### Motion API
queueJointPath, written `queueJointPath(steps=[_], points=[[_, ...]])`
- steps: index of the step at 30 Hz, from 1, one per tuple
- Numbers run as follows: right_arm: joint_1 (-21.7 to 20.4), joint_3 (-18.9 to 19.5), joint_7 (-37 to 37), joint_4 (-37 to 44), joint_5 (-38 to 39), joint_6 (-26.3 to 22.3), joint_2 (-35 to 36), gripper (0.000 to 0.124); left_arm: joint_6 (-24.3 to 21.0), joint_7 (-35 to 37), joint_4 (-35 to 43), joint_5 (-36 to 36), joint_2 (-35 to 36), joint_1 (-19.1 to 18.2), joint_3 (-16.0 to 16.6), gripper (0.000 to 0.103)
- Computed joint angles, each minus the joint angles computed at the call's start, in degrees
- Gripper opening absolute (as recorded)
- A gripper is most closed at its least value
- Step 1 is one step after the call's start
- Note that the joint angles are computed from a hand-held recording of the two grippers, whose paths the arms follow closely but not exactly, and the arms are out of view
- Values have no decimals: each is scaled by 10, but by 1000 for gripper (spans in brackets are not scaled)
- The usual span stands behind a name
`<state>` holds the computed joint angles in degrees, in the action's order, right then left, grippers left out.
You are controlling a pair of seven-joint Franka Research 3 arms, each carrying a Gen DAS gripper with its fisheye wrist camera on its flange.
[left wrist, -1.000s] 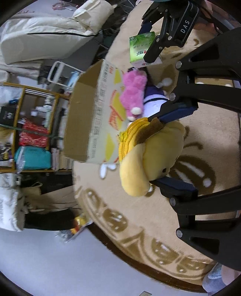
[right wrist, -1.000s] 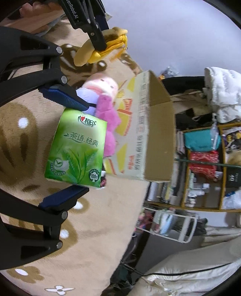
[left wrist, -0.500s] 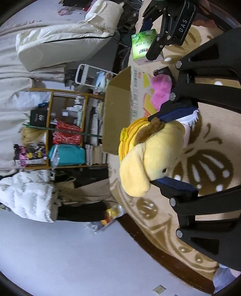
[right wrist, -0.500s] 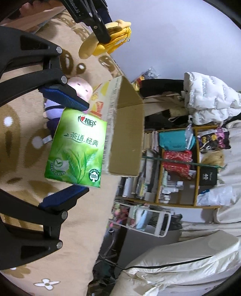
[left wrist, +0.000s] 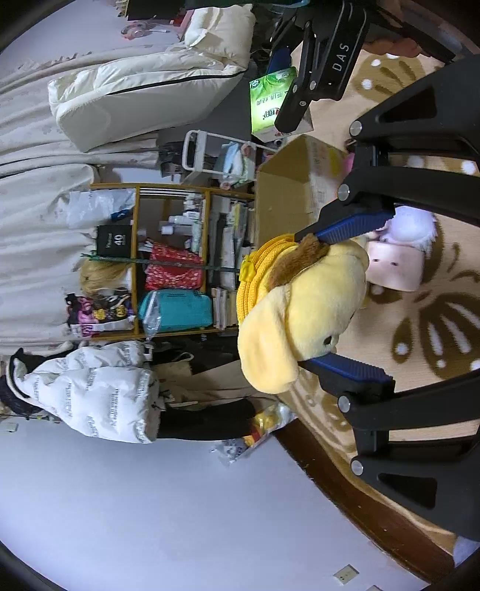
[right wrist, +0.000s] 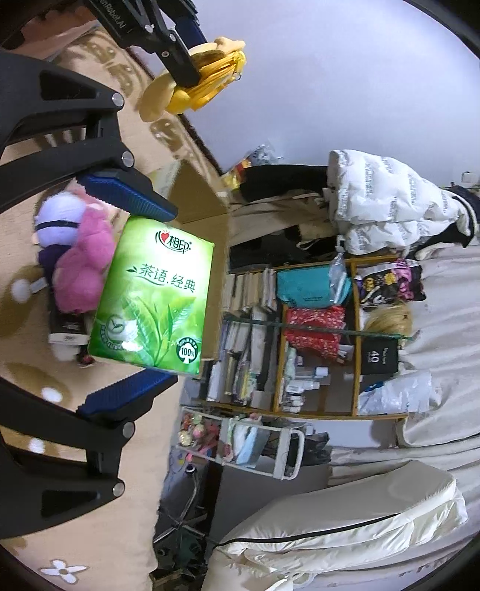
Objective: Organize soft objects
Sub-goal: 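Carry both held items over the box and release them inside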
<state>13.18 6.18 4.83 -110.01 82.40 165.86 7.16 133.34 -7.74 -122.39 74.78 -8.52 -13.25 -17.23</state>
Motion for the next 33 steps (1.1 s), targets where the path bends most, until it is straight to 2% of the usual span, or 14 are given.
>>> queueJointPath(steps=[3, 15, 23, 33], points=[[-1, 3, -18, 24, 22, -7, 12, 85, 4, 1, 13, 12, 7, 5, 4, 56], [-7, 24, -19, 108, 17, -15, 68, 85, 10, 5, 89, 52, 63, 16, 31, 56], [-5, 45, -45, 157, 12, 12, 111, 85, 31, 24, 119, 49, 101, 17, 53, 57], [-19, 59, 38, 184, -77, 7, 159, 85, 89, 39, 150, 33, 153, 18, 80, 57]])
